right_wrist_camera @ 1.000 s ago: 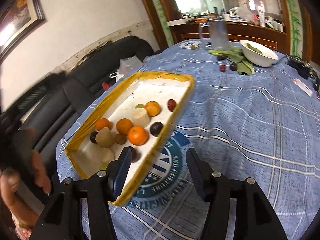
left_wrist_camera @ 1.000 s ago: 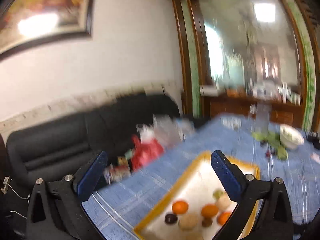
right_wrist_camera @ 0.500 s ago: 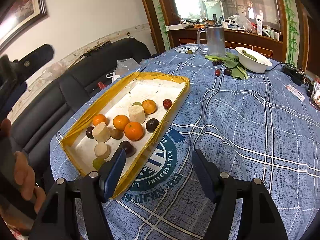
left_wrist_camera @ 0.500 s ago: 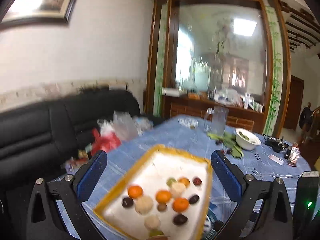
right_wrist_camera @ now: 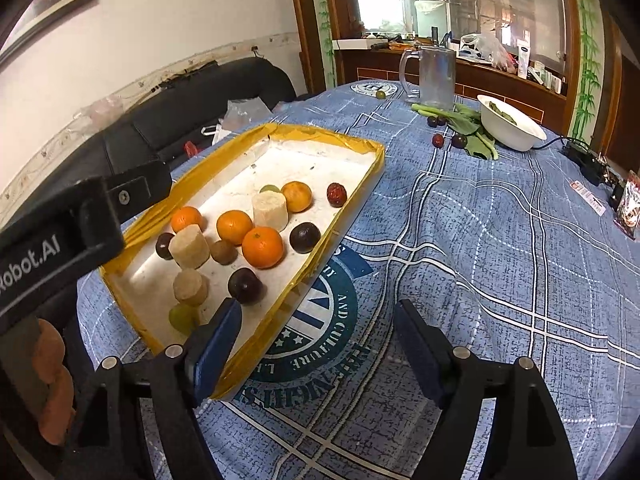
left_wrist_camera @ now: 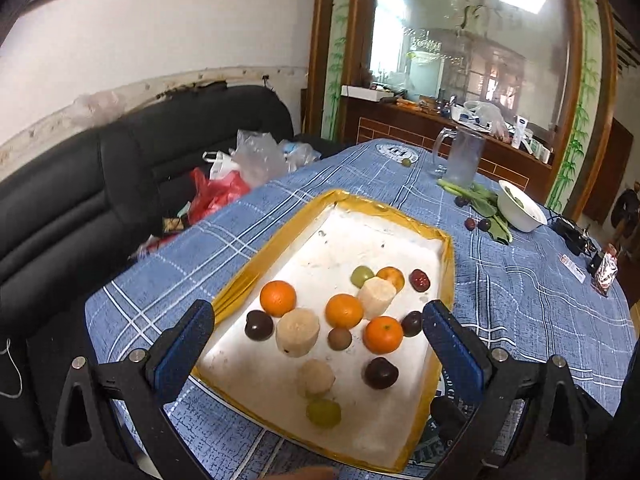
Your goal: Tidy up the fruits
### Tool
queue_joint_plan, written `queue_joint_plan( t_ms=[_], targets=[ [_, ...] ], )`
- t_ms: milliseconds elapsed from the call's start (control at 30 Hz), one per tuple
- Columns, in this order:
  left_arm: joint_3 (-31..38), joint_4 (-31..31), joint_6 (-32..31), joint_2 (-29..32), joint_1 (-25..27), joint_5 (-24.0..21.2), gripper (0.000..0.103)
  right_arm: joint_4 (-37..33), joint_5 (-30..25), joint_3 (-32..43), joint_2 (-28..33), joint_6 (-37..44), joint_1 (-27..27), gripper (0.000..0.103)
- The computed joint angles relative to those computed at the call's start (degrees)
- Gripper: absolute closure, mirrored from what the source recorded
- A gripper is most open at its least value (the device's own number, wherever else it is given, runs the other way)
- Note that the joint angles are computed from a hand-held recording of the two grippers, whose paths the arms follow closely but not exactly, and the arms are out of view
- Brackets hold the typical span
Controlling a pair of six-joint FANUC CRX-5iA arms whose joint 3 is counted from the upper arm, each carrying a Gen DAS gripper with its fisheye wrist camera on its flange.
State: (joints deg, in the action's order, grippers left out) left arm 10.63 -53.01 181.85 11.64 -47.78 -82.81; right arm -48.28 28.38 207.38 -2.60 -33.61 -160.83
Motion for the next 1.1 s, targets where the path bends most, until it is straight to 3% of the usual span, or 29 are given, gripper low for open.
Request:
queue_joint_plan(
  t_ms=[1100],
  targets=[
    [-4.68,6.63,-0.31,-2.48,4.15,6.24,0.0,16.61,1.2,-7.01,-3.35,-15.72,1.95,0.015]
  ],
)
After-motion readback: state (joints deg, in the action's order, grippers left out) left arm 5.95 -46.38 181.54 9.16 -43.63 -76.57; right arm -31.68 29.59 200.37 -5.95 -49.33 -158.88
